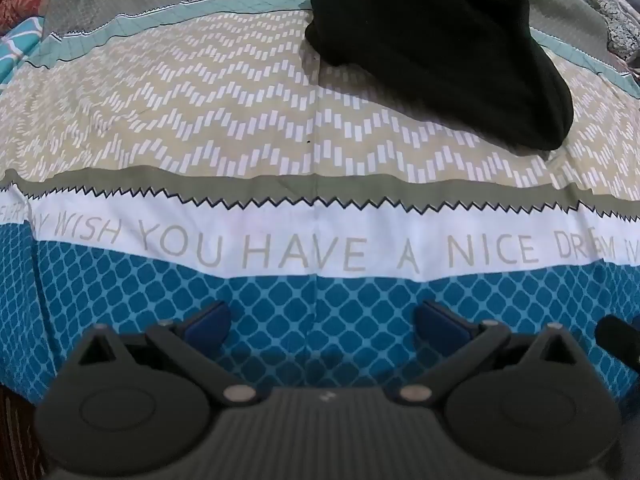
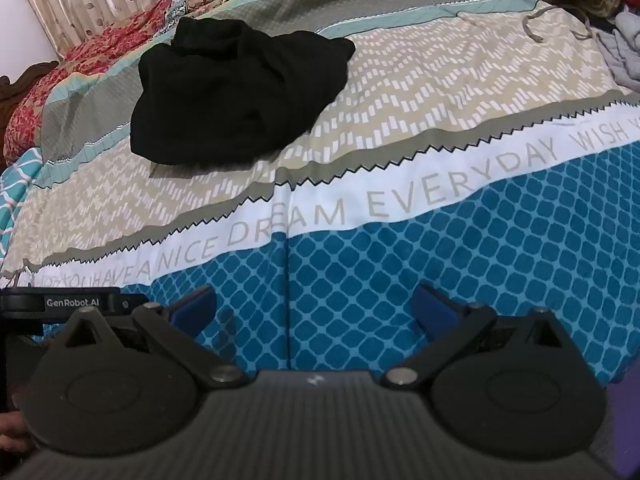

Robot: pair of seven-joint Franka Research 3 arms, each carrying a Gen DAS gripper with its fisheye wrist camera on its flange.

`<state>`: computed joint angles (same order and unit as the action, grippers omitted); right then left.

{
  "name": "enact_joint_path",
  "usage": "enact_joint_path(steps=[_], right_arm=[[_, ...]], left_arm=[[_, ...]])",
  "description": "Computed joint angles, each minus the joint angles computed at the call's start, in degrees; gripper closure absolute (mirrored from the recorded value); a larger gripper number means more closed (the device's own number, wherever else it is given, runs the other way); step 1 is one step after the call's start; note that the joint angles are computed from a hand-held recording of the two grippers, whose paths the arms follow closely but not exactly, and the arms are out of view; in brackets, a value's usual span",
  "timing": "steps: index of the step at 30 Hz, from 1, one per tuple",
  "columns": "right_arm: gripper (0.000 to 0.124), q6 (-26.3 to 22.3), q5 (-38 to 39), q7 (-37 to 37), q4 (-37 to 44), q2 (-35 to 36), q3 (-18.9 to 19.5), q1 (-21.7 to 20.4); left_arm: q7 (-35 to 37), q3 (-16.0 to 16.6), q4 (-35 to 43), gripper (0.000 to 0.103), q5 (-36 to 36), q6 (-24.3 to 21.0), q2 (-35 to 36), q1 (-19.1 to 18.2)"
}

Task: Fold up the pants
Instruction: 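Reach both grippers to the crumpled black pants and grasp them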

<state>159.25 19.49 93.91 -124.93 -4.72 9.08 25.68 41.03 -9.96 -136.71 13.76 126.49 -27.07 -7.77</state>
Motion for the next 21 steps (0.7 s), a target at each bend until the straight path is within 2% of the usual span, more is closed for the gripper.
enact_joint_path(steps=[4,5,7,9,11,16,18,21], right_arm=[[0.021,1.15,1.48,-1.29,0.18,0.3,-0.22,0.11],[0.023,1.93,-0.67,-0.04,0.03,-0.21,0.02,-0.25],[0.042,3.25,-4.26,1.99,-0.16,-0.23,0.51,-0.7],[0.058,3.53,-6.12,1.79,1.35,0.73,0.36,-0.94],[0.064,5.98,-6.25,0.58,1.73,1.36,0.21,-0.81],[0.064,9.13,-10.17,-0.92,10.72,8.77,-0.1,-0.32],[0.062,10.2,-14.25,1.34,15.69,12.81,-1.4,0.89],[0.052,9.05,-18.45,4.4,25.01,20.13,-3.92,3.7]], left_arm=[[-1.47,-1.04,-0.08,0.0,1.71,0.59,-0.24,0.29],[-1.56,-1.2,-0.04,0.0,1.55,0.1,-0.75,-0.1],[-0.36,-0.4,-0.02,0.0,0.51,0.08,-1.6,-0.94],[-1.15,0.62,-1.52,0.001,-0.25,2.59,-3.44,-0.49],[-2.24,0.64,-2.07,0.004,1.01,4.2,-4.26,0.96],[-2.58,1.3,-1.11,0.005,2.92,5.47,-4.66,3.26],[-3.46,0.83,-2.0,0.006,3.06,5.22,-6.21,3.44],[-3.23,1.15,-2.34,0.008,2.8,4.72,-6.83,3.49]])
